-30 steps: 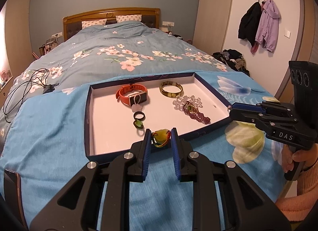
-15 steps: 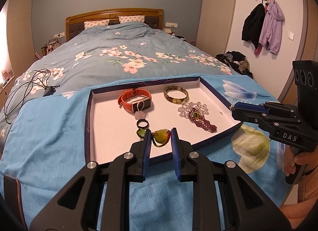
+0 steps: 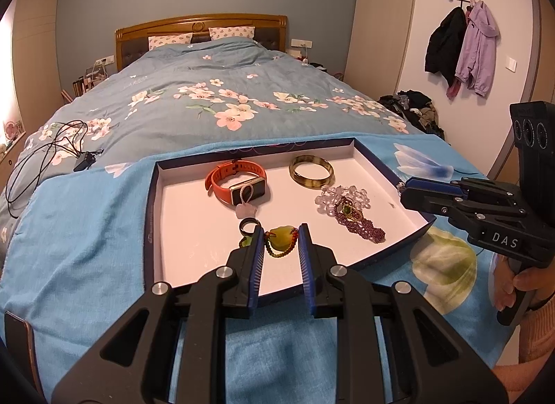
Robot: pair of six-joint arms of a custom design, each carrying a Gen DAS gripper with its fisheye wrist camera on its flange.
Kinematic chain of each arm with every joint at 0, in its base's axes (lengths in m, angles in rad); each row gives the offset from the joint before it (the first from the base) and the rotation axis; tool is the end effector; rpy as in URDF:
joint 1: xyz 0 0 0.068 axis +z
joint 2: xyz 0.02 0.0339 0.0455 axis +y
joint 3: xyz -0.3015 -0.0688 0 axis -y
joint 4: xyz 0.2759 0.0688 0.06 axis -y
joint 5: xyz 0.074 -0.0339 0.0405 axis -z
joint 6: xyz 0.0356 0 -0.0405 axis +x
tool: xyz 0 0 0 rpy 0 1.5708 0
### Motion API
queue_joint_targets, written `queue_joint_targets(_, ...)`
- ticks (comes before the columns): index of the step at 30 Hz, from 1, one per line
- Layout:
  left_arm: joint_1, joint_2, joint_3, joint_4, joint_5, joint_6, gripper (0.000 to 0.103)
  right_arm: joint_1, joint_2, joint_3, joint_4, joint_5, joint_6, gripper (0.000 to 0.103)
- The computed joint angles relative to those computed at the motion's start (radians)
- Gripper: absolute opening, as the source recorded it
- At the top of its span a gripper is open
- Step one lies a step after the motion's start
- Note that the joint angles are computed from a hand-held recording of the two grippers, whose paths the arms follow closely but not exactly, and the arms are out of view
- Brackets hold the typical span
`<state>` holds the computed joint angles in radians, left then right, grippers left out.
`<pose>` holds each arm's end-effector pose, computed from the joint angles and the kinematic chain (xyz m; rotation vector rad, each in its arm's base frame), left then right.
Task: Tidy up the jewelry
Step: 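Lower the yellow ring and silver ring into the box lid with both tools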
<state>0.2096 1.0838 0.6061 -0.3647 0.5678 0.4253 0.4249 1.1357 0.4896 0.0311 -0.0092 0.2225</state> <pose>0.2199 0.0272 0.2288 0.4937 2.2221 -0.3579 0.2175 0.0988 0.2055 -0.2286 2.1989 0.3738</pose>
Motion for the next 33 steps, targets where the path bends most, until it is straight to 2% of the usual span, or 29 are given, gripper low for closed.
queue_joint_targets(33,-0.055,0.081,0.005,0.081,-0.058,-0.049,0.020,-0.058,0.100,0.048,0.038,-0.038,-0.032,0.016)
